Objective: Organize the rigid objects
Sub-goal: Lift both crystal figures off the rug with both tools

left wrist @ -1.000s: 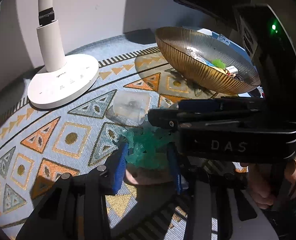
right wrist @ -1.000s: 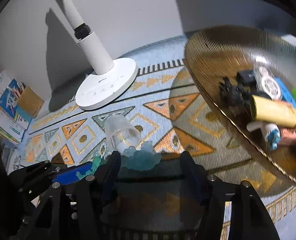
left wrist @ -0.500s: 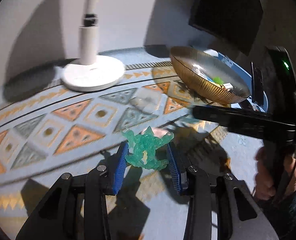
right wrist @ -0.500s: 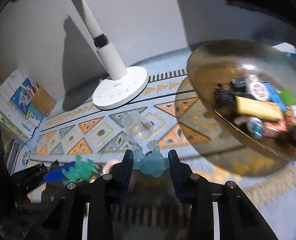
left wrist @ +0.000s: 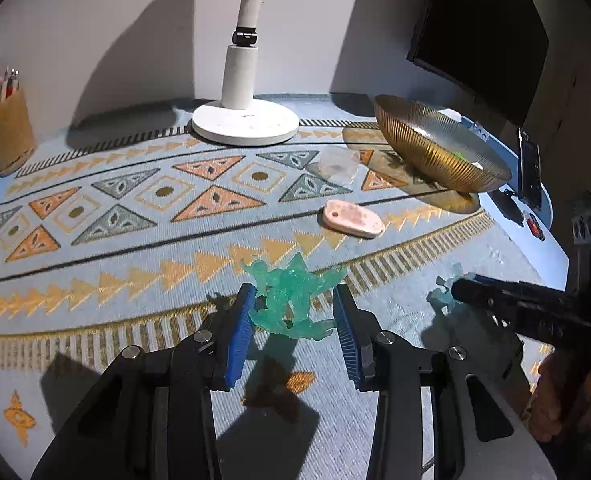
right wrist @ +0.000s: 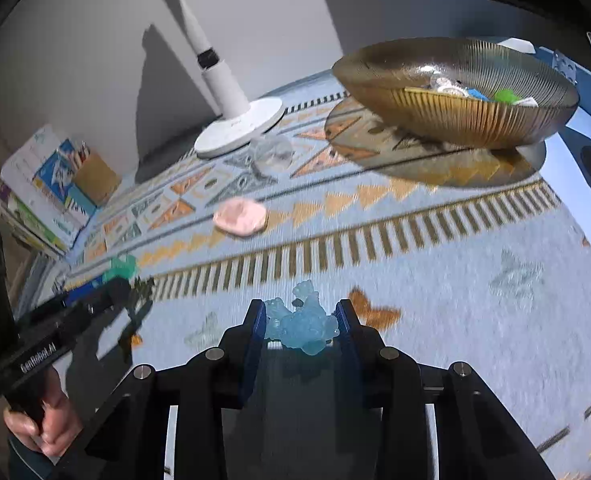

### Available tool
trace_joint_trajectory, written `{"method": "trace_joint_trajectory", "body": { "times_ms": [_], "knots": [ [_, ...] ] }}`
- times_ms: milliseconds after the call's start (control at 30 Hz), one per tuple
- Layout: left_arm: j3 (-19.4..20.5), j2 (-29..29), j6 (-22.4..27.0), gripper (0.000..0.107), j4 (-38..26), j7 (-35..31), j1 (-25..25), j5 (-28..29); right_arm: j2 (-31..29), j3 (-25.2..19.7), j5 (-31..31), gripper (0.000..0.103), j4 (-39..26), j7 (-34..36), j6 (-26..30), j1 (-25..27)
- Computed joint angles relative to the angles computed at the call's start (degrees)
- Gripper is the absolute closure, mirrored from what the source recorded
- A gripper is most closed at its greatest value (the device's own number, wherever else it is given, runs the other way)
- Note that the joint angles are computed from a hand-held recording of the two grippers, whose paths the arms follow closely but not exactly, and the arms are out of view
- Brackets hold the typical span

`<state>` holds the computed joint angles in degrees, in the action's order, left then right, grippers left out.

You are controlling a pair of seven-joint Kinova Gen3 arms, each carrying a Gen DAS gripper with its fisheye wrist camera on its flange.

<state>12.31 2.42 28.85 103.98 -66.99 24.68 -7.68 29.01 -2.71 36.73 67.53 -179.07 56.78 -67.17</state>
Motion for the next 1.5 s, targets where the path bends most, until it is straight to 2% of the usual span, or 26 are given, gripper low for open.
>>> {"method": "trace_joint_trajectory", "body": {
  "times_ms": [67,133,167,233,333,400,500,700,867,933,1000,1067,1233,1500],
  "knots": [
    [-0.4,0.7,1.0,0.071,-0.1,2.4,1.2,-2.7,-0.4,-0.2,-0.1,0.063,0.6,0.8,-0.6,-0.3],
    [0.1,-0.3,-0.4,0.071,0.9,1.5,0.8,-2.5,-1.2,-1.4,-0.3,0.044,1.6,3.8,-0.8,0.2],
    [0.2,-0.5,-1.0,0.071,1.3,0.9,0.8,-2.3,-1.4,-1.4,0.1,0.04,1.8,4.5,0.0,-0.2],
    [0.5,-0.3,-1.2,0.071,1.2,0.2,0.9,-2.6,-2.3,-1.2,0.9,0.038,3.3,3.9,0.2,-0.7],
    [0.4,0.0,-1.0,0.071,0.9,-1.3,0.7,-1.4,-3.7,-1.5,1.4,0.038,6.2,1.4,-2.6,-0.2],
    [0.3,0.0,-0.8,0.071,0.9,-1.0,0.7,-1.6,-2.8,-1.9,1.5,0.038,4.5,2.1,-0.9,-0.2],
    [0.4,0.3,0.0,0.071,0.5,2.7,2.0,-5.8,-0.8,-1.8,1.6,0.036,1.2,3.6,1.9,-0.8],
    [0.2,0.9,1.4,0.071,-0.2,6.1,3.0,-9.3,4.2,0.0,0.2,0.036,-7.9,7.4,9.5,-2.1],
    [0.2,1.1,1.6,0.071,-0.5,4.5,2.6,-8.0,7.6,1.8,-0.3,0.042,-14.1,10.7,15.7,-3.8],
    [0.1,1.1,1.7,0.071,-0.6,4.8,2.8,-8.3,8.0,2.1,-0.9,0.054,-15.0,11.6,15.8,-3.8],
    [0.1,1.1,1.9,0.071,-0.7,5.2,3.0,-8.7,8.3,2.6,-0.9,0.057,-15.5,11.8,15.9,-4.2],
    [0.1,1.2,2.0,0.071,-0.7,5.1,3.0,-8.6,8.5,2.9,-0.9,0.058,-15.8,12.0,15.9,-4.6],
    [0.1,1.4,2.5,0.071,-1.0,5.8,3.4,-9.8,6.9,2.5,-1.2,0.058,-13.0,11.5,10.9,-4.4],
    [-0.1,1.4,4.1,0.071,-1.6,9.9,4.5,-12.9,5.4,3.2,1.0,0.058,-11.9,10.2,10.3,-5.9]
  ]
}}
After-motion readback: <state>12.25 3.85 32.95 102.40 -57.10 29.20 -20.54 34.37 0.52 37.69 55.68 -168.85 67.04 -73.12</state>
